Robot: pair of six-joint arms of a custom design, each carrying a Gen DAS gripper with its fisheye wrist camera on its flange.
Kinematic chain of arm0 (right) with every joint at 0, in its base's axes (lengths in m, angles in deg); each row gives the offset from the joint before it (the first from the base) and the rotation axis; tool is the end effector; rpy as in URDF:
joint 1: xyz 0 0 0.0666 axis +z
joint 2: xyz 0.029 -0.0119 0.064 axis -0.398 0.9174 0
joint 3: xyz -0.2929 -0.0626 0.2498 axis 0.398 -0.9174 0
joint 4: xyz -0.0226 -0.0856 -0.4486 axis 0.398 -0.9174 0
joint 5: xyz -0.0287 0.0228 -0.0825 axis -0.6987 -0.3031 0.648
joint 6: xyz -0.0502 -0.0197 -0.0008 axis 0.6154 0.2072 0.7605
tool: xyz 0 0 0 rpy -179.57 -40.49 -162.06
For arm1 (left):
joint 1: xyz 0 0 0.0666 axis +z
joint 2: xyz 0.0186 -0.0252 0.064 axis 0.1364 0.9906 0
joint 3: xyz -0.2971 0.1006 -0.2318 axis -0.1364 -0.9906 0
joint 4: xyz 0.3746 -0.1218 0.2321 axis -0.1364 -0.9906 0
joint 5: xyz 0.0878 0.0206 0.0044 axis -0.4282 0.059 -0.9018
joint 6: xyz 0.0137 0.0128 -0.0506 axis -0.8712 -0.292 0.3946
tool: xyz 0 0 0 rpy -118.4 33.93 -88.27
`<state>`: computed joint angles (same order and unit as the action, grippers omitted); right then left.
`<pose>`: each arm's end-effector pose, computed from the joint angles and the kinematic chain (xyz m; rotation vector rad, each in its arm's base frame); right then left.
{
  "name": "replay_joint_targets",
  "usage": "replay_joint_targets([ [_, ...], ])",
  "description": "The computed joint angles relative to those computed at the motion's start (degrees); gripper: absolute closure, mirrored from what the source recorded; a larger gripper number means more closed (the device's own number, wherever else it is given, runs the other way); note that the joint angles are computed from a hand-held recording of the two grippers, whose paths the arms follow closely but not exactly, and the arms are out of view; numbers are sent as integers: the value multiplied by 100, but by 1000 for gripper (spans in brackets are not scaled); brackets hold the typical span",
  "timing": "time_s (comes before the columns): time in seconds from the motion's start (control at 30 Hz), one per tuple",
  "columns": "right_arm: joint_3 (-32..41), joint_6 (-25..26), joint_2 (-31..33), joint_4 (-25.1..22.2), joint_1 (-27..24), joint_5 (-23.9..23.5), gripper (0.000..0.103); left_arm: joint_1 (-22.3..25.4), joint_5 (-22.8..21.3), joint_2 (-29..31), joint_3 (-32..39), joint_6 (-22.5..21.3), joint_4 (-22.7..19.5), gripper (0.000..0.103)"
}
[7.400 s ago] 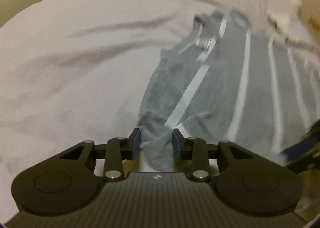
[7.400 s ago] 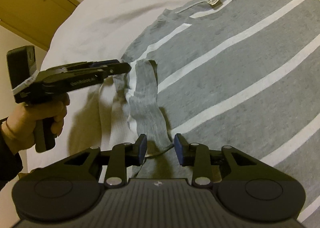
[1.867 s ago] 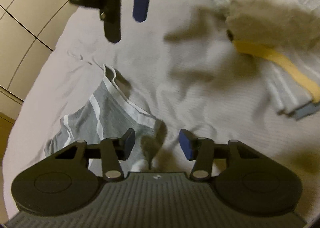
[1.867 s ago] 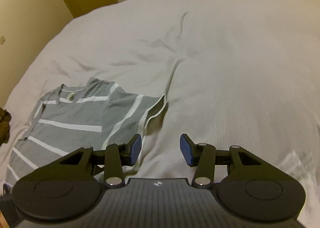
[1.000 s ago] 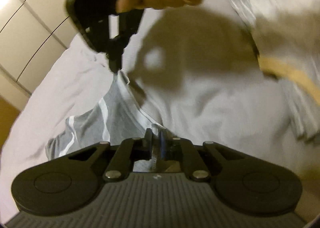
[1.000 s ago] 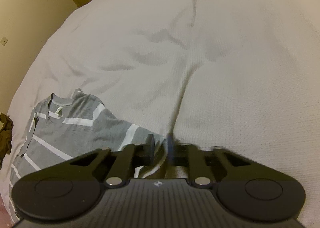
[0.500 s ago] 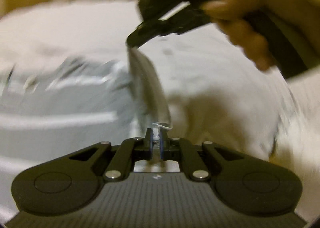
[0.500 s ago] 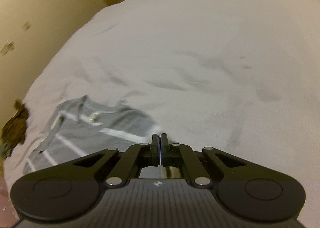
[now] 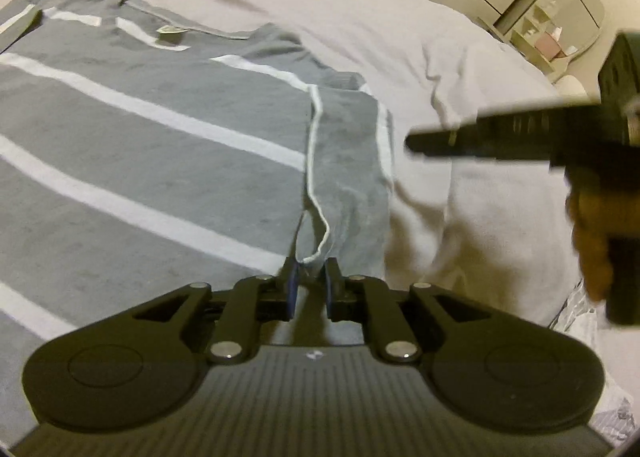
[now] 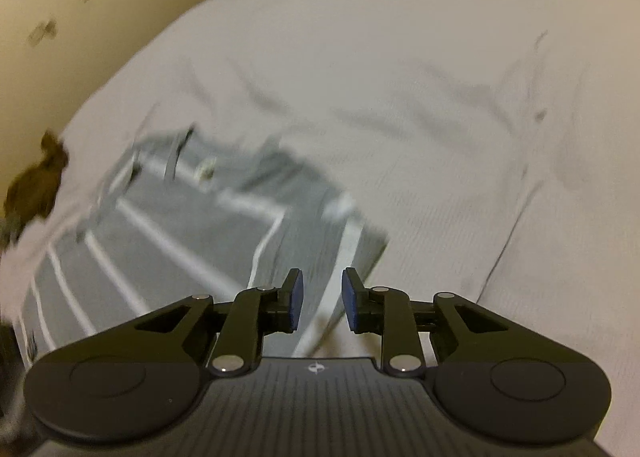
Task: Fold clothes
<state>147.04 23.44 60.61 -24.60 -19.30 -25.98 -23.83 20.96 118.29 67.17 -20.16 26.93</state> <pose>0.5752 0.0586 0.3285 -0.6631 2.5616 0.6150 0.3909 -0.2394 0.2718 -0.2832 2.4912 -0.5054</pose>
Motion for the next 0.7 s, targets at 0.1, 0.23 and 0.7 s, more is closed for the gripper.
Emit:
replay_joint_targets([
  [0.1, -382, 421, -184, -75, 107, -13, 76, 70, 187, -125, -126, 7, 21, 86],
  [0.23, -810, 850, -436, -75, 255, 203, 77, 85, 240, -351, -254, -89, -61, 83],
  [0.7, -580, 699, -112, 437, 598, 418, 78, 201, -338, -1022, -553, -1224, -475, 77],
])
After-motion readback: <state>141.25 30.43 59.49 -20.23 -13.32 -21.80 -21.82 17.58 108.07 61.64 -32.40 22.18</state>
